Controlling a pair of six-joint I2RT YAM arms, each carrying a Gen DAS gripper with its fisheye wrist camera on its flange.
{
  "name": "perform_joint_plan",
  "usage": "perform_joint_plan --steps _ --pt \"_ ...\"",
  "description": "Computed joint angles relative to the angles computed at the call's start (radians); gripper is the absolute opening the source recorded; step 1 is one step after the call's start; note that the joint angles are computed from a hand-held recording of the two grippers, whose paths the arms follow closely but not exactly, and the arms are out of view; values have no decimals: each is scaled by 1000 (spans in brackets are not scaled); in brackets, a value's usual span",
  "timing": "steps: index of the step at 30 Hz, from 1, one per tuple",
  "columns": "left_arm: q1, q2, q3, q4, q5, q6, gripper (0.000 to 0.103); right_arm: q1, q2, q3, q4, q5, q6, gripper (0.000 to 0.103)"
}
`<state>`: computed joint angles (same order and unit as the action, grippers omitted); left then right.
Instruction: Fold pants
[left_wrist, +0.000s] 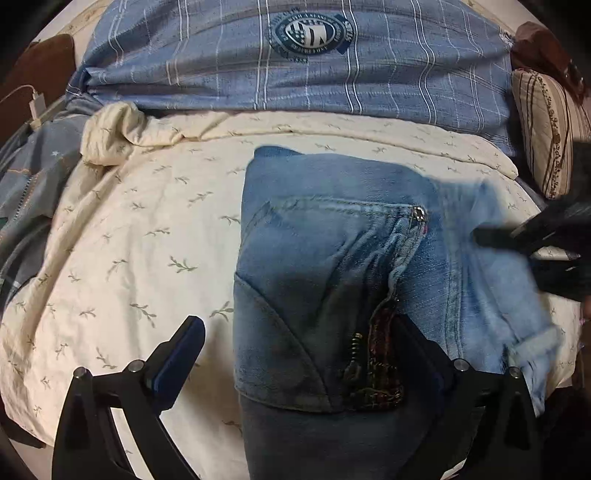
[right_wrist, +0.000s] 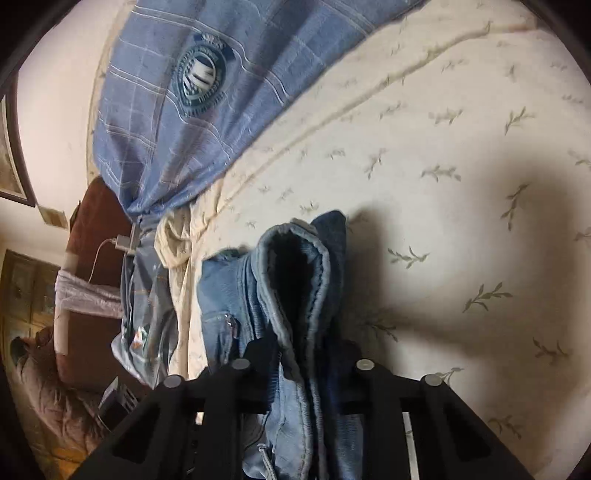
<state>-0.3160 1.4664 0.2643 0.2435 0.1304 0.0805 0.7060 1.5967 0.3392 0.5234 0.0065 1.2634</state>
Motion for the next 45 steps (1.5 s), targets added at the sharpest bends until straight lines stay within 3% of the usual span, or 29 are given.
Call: perform_joint_plan --steps 1,3,4,6,8,11,13,17,19,20,21,22,23,24,27,32,34,36,37,38,39,42,43,45 --pt "-2 -6 1 -12 2 -5 101 -27 88 15 22 -29 18 22" --pt "-10 -25 -9 -10 -18 -6 101 -60 170 -69 260 -77 76 29" --pt "-9 -24 -8 -10 -17 -4 101 -50 140 -88 269 -72 75 33" --pt "5 -17 -4 -12 -2 -3 101 -16 38 -71 112 -42 58 61" --pt "12 -18 -2 -23 10 -9 101 28 -97 -67 -44 27 49 62" --pt "13 -16 1 -25 8 -8 101 119 -313 -15 -339 219 29 62" --pt "12 -16 1 -25 9 -10 101 160 -388 27 -411 283 -15 62" --pt "17 -17 -5 -18 11 -4 102 108 -308 62 -218 132 -121 63" --pt "18 -17 -4 -21 9 -3 102 25 -172 58 -41 2 -142 66" --pt "18 -17 -3 -22 10 -1 102 -17 -86 86 -39 -21 -143 67" --pt "15 -15 -1 -27 12 2 102 -47 21 113 -28 -21 -118 66" --pt "11 -18 -5 -24 2 2 102 -101 101 90 52 -99 -43 65" --pt "9 -26 -10 -20 -6 5 102 -107 131 42 192 -91 -9 64" --pt "7 -24 -12 -15 -9 4 103 -112 110 26 206 -106 9 64" --pt "17 -20 -10 -19 1 -2 103 -44 -76 62 -67 -25 -21 64" --pt "9 -21 -10 -21 -8 -18 103 175 -289 -28 -127 122 28 68" --pt "2 -13 -13 -8 -14 -24 103 264 -232 -40 -81 162 72 72" --pt "-3 3 -1 -21 -3 -32 103 267 -31 5 -51 96 73 78" --pt "-2 -4 -3 -26 -4 -37 103 254 25 1 -10 66 68 78" --pt "3 -20 -5 -39 -4 -31 103 274 31 -35 73 114 86 78" --pt "14 -43 -8 -59 8 -20 103 285 -13 -46 54 132 111 77" --pt "71 -128 -27 -125 84 -25 103 366 -225 -7 -195 249 83 78" --pt "94 -171 -45 -144 114 -28 103 412 -272 -1 -219 294 69 78" --pt "165 -286 -88 -189 160 -14 103 456 -276 -26 -147 297 58 79"
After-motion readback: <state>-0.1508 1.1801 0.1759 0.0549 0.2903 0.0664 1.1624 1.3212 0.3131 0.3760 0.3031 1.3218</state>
